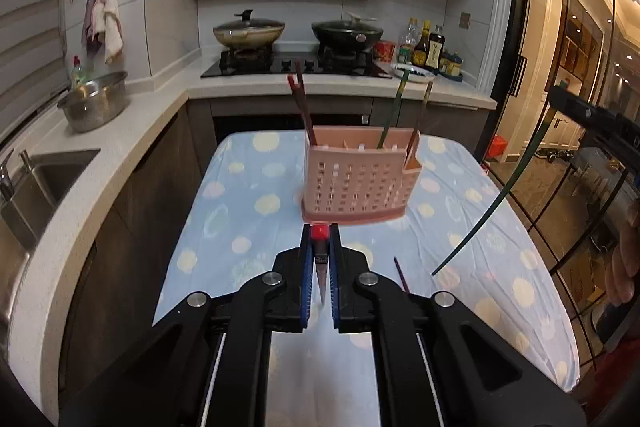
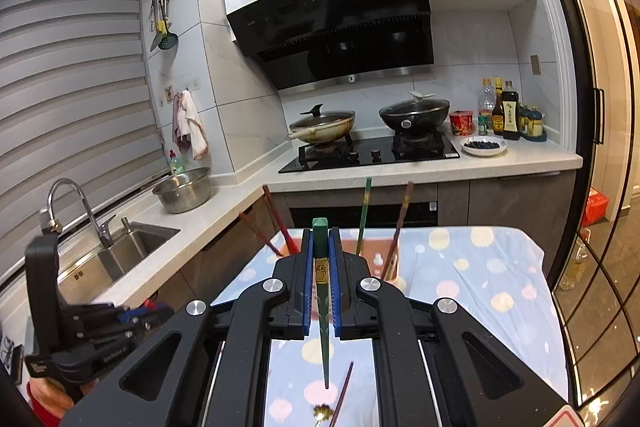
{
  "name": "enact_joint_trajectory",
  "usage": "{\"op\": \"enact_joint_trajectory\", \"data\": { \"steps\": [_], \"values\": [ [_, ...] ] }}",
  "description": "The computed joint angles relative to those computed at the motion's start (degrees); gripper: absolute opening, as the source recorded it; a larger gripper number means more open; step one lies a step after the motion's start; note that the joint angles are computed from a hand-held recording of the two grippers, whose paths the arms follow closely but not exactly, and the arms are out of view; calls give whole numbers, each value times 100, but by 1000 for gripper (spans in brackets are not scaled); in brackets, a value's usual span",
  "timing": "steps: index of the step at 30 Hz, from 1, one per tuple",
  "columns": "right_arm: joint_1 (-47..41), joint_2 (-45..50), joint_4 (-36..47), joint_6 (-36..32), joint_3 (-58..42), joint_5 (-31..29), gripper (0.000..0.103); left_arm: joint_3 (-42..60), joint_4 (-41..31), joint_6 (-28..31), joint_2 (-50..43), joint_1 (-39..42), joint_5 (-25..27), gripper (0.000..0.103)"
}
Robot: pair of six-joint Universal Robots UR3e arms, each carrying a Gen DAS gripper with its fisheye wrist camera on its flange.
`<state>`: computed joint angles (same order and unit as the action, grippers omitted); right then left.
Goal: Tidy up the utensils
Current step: 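Lift both held chopsticks and carry them over the pink basket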
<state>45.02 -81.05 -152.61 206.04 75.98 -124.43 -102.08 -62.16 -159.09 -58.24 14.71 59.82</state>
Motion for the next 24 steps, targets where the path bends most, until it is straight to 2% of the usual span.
{"op": "enact_joint_trajectory", "data": {
  "steps": [5, 11, 15, 17, 20, 22, 24],
  "values": [
    [-572, 324, 187, -221, -834, 552, 7, 1449, 888, -860, -1421, -878, 455, 7],
    [-1112, 1074, 573, -462, -2346, 919, 7, 3598, 1173, -1478, -2889, -1521, 904, 7],
    [-1471, 1717, 1002, -490, -3582, 1220, 7, 5210, 1065, -1759, -3919, -1852, 1313, 7],
    [-1599, 2127, 1290, -510, -4339, 1298, 7, 5994, 843, -1908, -4382, -1846, 1210, 7],
    [-1753, 2644, 1733, -498, -5265, 1431, 7, 7396, 452, -2002, -5249, -2006, 1398, 7],
    [-1854, 2891, 1942, -482, -5621, 1542, 7, 8487, 56, -1976, -5929, -2135, 1549, 7],
    [-1935, 2988, 1966, -475, -5600, 1658, 7, 9069, -112, -1932, -6383, -2244, 1696, 7]
  ]
}}
